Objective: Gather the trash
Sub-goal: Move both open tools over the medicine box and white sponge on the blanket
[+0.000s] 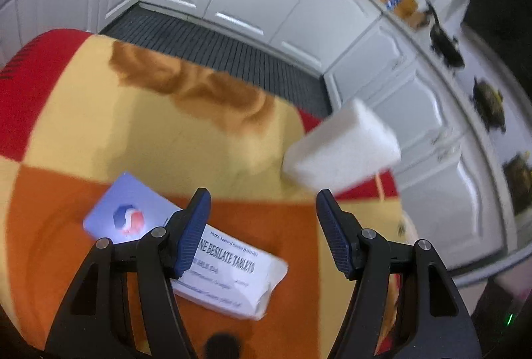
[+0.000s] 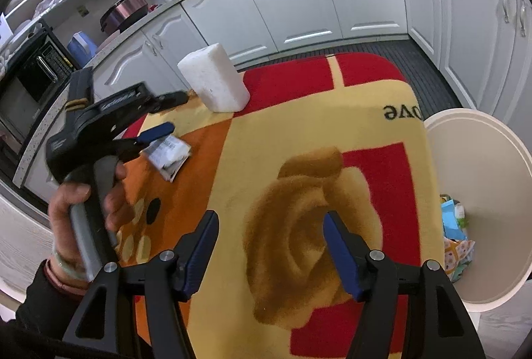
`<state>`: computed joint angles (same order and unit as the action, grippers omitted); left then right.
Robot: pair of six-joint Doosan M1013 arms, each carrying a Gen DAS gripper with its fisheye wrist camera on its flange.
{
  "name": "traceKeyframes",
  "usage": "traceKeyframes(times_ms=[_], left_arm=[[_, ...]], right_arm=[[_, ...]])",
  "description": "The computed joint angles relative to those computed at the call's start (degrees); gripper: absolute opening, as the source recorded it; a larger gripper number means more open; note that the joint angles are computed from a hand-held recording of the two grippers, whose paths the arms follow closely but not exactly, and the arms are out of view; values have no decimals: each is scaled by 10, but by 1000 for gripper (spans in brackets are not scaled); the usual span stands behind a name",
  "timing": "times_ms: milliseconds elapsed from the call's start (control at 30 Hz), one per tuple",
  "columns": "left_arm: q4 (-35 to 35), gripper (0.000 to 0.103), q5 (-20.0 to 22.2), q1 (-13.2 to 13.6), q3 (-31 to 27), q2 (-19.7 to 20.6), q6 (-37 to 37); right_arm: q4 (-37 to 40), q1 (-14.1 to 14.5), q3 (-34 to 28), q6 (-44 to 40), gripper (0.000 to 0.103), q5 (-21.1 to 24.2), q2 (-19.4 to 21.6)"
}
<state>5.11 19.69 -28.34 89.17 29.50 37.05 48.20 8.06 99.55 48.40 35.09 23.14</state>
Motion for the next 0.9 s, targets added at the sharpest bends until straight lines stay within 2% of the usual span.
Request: traceKeyframes(times_ms=[133,267,367,433,600,700,767,833,867,900], left_arm=[[-116,65,42,6,20,-20,146],[-105,65,74,1,44,-41,170],[-139,65,63,3,66,-60,193],[-150,65,35,3,90,-80,199],[-87,76,0,0,137,-120,107],[6,77,0,-6,152,-135,10],[83,78,20,-10,154,-137,-52],[101,78,37,-10,153,-134,-72],[85,78,35,-7,153,-131,-58],[78,78,29,-5,159,-133,-48]], right_arm=[[1,5,-12,1,63,6,8],[21,11,-25,-20,66,7,14],[38,19,-40,-50,76,-10,25],[44,24,-60,-66,78,-13,39],[64,39,-116,-131,81,-16,77],[64,41,-153,-139,81,0,102],[82,40,-173,-159,81,26,117],[95,40,-180,-176,60,47,123],[98,40,-180,-182,33,51,123],[98,43,-174,-188,33,39,118]])
